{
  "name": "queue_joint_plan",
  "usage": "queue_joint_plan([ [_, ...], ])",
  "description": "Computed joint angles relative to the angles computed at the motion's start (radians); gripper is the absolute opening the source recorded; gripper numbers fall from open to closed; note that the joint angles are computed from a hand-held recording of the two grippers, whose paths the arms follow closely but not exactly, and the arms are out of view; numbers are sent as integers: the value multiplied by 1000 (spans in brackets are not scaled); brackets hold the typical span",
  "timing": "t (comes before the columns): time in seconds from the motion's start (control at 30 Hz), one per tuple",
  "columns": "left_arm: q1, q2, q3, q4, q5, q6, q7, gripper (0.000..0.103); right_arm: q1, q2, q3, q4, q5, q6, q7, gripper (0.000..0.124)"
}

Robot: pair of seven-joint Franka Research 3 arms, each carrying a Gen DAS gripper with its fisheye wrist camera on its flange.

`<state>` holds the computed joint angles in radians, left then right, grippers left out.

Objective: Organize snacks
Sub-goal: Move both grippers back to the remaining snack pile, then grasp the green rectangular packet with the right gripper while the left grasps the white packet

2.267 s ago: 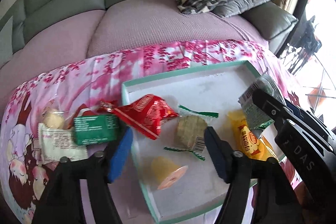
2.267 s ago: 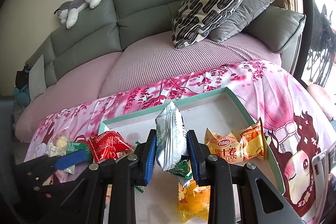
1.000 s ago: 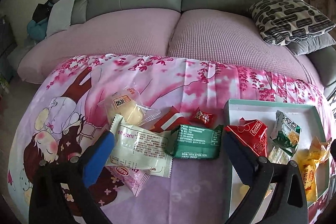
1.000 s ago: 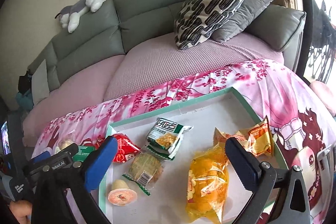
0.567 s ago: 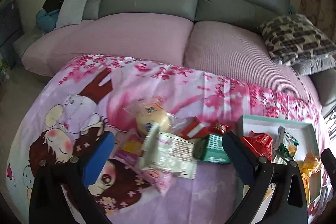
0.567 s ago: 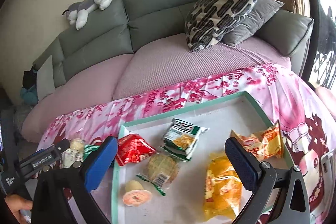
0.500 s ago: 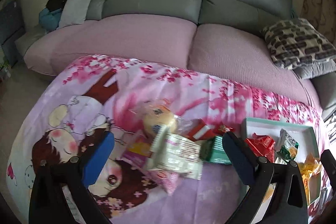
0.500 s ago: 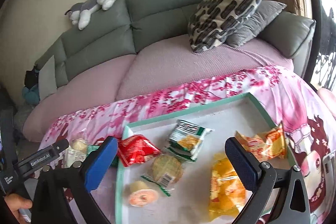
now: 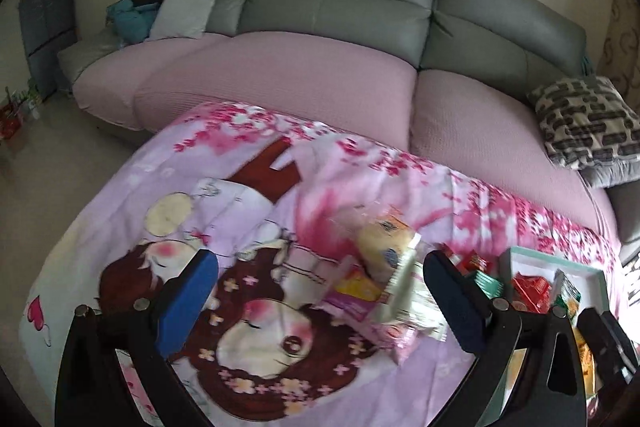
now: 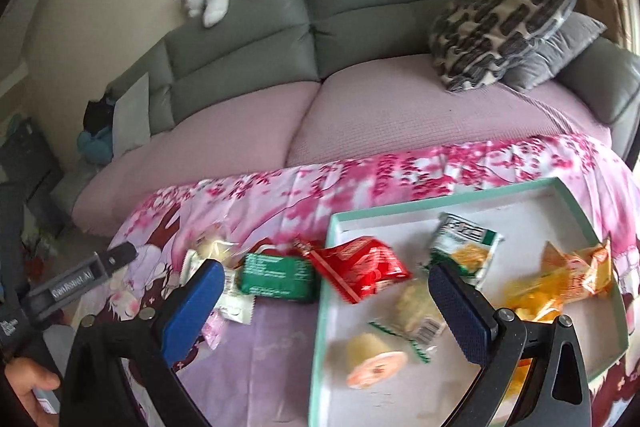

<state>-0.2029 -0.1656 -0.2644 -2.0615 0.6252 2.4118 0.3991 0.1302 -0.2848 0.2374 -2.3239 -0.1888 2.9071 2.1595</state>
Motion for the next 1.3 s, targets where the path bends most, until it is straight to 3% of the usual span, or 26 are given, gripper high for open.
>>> queue_joint_plan([
  [0.2,29,-58,0,-42,53,-36,-53,102,30,41,19,31,-26,35,-4,103],
  [0.5,67,-119,14,-110,22,4,-88,102,89,94,3,63,-3,56,-41,103],
  [0.77,65,-79,22,-107,-41,51,-34,102,159,150,-39,89,80,38,-105,103],
  [1.03,36,9,35,-62,-117,118,68,102,181,198,-62,114,66,16,-110,103],
  [1.3,2,83,38,-8,-218,179,193,102,199,226,-91,123,109,22,-116,87],
])
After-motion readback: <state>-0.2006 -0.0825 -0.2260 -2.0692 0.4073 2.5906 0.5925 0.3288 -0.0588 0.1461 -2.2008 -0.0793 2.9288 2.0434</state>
